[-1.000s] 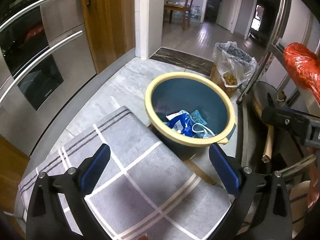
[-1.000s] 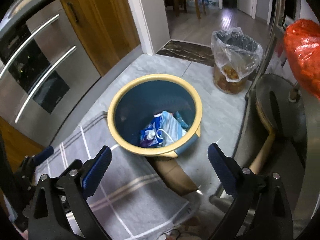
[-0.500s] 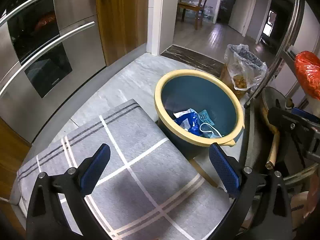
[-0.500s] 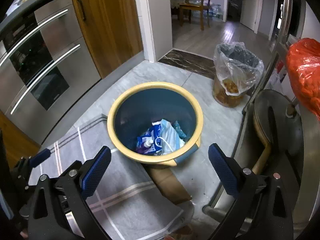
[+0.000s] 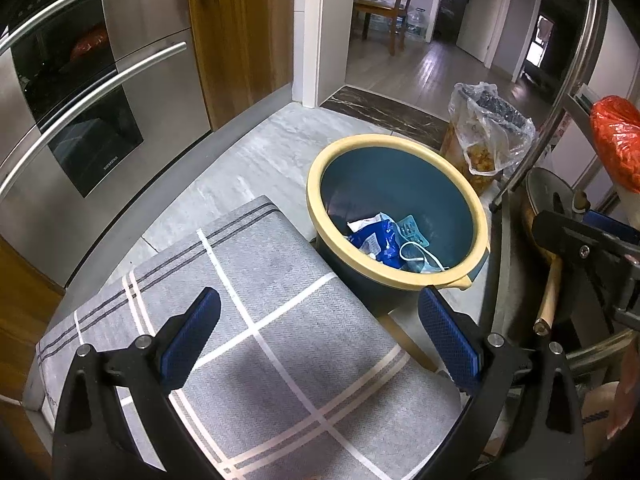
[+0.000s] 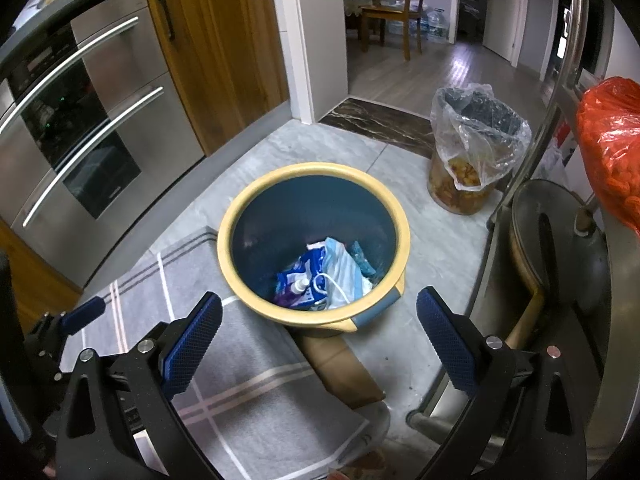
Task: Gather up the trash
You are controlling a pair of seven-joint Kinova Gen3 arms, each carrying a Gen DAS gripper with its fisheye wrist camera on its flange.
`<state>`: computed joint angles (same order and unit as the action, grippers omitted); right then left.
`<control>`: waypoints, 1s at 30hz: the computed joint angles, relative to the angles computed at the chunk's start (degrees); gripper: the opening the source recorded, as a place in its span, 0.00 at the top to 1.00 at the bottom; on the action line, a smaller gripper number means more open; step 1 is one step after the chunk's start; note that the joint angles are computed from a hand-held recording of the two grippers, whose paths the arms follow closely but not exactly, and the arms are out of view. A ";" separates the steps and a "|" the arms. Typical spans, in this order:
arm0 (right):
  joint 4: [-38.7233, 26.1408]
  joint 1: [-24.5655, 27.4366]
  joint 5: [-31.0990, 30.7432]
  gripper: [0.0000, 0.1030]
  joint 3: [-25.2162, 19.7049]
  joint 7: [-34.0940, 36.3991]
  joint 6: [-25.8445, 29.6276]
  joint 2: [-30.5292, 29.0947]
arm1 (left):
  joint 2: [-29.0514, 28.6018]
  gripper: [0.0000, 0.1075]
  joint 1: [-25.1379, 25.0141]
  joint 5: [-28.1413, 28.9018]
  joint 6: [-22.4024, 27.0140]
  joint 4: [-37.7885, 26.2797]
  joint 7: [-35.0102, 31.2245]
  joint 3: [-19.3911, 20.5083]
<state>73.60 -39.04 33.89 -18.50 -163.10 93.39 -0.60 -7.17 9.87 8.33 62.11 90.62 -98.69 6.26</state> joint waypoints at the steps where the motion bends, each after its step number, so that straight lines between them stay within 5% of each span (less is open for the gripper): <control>1: -0.02 0.01 -0.01 0.06 0.01 -0.05 -0.01 0.01 | 0.00 0.09 0.01 0.01 0.05 -0.03 0.03 0.01; 30: -0.04 -0.11 -0.11 0.06 0.06 -0.11 -0.12 0.14 | 0.13 0.09 0.50 -0.50 0.50 -0.08 0.73 0.37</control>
